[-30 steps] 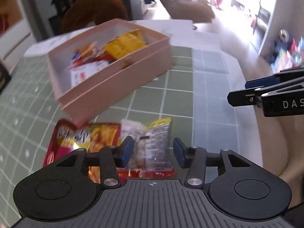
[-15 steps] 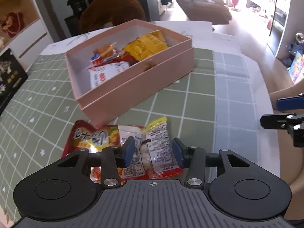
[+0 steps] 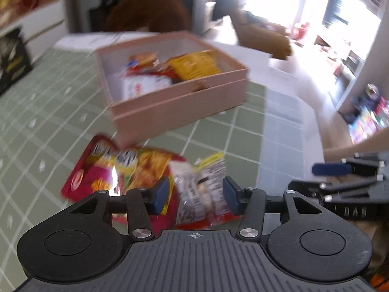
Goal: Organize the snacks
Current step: 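Grasp the small white packet with yellow label with the left tool, then lift the white packet with the left tool while the right tool grasps the red snack packet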
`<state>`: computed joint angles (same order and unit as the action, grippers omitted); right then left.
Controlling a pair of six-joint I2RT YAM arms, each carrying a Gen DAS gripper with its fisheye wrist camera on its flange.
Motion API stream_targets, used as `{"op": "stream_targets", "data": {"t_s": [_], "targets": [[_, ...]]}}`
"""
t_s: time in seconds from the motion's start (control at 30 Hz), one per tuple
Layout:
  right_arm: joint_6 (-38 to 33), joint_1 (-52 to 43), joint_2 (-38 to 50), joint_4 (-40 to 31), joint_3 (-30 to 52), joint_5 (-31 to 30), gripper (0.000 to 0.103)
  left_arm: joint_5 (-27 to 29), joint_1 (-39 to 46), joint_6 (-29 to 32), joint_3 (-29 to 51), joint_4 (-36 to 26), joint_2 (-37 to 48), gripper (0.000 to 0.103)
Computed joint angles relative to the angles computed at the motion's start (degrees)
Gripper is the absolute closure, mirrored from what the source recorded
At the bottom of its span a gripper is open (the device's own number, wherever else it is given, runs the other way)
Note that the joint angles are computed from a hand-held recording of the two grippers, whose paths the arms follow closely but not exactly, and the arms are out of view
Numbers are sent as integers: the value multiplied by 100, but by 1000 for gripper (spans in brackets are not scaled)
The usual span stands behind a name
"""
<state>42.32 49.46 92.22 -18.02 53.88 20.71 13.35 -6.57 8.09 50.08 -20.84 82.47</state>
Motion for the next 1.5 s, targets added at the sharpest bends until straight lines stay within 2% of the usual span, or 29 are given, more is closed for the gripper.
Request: {"op": "stream_targets", "data": {"t_s": [0.1, 0.27, 0.33, 0.43, 0.53, 0.6, 0.67, 0.73, 0.87, 0.97, 1.1, 1.23, 1.37, 1.5], "targets": [[-66, 40, 63, 141, -42, 47, 44, -128, -83, -282, 202, -202, 214, 49], [-311, 168, 212, 246, 8, 233, 42, -373, -516, -282, 319, -108, 454, 45], [-424, 272, 303, 284, 32, 381, 37, -442, -619, -258, 407, -182, 611, 37], [-642, 519, 499, 317, 93, 776, 29, -631, -800, -226, 472, -170, 716, 34], [-624, 647, 521, 491, 1, 929, 22, -797, -916, -111, 448, -70, 747, 36], [-613, 581, 458, 608, -89, 766, 20, -565, -753, -180, 401, -136, 638, 46], [-748, 526, 435, 476, -20, 635, 20, -54, -368, -306, 240, -243, 362, 47], [-843, 435, 325, 435, 1, 402, 20, 228, 57, -393, -110, -228, -141, 47], [-1244, 223, 301, 683, 228, -205, 20, 195, 994, -532, -510, -345, -838, 47], [-1790, 64, 845, 641, 1049, -957, 20, 382, 1784, -634, -502, -488, -922, 47], [-2141, -18, 1925, 556, 2448, -1510, 20, 674, 2586, -574, -460, -674, -793, 47], [-1996, -182, 3362, -395, 4453, -2402, 19, 1030, 3046, -422, -501, -773, -733, 47], [-2484, 99, 4041, -1007, 5535, -1766, 11, 1222, 3292, -424, -520, -829, -680, 47], [-2872, 278, 4405, -1134, 5940, -1233, 3, 1218, 3235, -520, -516, -786, -599, 47]]}}
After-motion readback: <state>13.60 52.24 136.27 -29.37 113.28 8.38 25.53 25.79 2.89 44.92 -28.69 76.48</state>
